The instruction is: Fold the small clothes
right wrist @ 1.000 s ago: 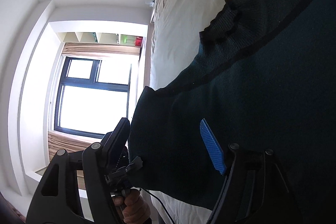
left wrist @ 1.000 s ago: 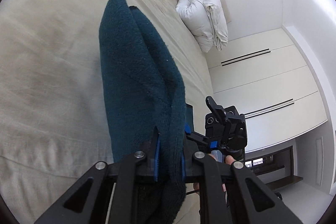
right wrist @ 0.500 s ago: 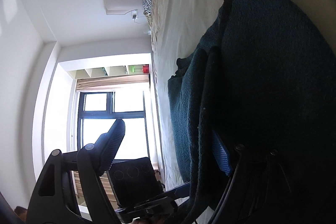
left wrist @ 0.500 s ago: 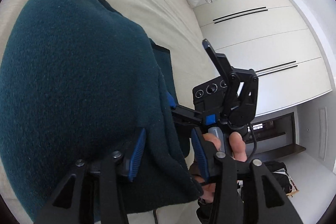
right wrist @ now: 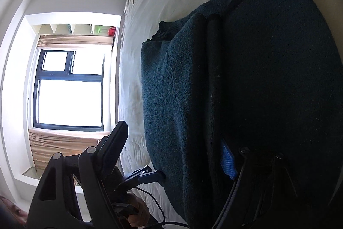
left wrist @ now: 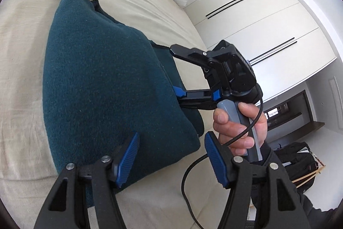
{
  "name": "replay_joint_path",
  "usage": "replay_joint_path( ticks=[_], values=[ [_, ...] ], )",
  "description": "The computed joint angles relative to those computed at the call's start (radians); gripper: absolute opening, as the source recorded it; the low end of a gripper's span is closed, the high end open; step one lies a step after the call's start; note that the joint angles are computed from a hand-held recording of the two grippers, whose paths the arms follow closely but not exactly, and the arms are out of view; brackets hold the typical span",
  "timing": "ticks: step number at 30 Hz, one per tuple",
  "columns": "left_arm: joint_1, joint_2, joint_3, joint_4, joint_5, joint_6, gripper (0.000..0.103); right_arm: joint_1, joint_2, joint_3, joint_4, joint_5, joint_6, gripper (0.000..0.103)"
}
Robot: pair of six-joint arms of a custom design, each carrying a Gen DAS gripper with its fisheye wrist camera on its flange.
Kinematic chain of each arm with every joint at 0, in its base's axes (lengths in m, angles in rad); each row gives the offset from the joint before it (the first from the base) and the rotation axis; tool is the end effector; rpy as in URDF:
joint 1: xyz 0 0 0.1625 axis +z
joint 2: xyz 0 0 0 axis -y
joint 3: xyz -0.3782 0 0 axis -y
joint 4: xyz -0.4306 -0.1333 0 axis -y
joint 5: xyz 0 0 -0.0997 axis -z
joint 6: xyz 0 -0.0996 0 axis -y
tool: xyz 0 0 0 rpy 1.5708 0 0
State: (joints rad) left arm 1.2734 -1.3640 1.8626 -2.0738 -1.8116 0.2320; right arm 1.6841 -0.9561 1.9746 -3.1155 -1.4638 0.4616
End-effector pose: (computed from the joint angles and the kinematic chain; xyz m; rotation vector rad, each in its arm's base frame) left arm -0.0582 -0.5637 0.2304 -0.7596 -2.7995 -0.0051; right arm 0.2086 -0.5600 0.0693 0.4474 2.7770 -0.6838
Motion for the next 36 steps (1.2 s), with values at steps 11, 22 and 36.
replay_joint_path(
  ticks=[11,22,36],
  values=[
    [0.017,-0.024,0.010,-0.045,0.040,0.015,0.065,0.051,0.071,-0.091,0.056,-0.186,-0.005,0.018],
    [-0.020,-0.011,0.002,-0.036,0.018,0.029,0.065,0.098,-0.054,-0.001,0.029,-0.335,-0.064,0.012],
    [-0.065,0.015,0.014,-0.036,0.054,0.034,0.065,-0.012,-0.158,0.176,-0.070,-0.268,-0.053,0.012]
  ],
)
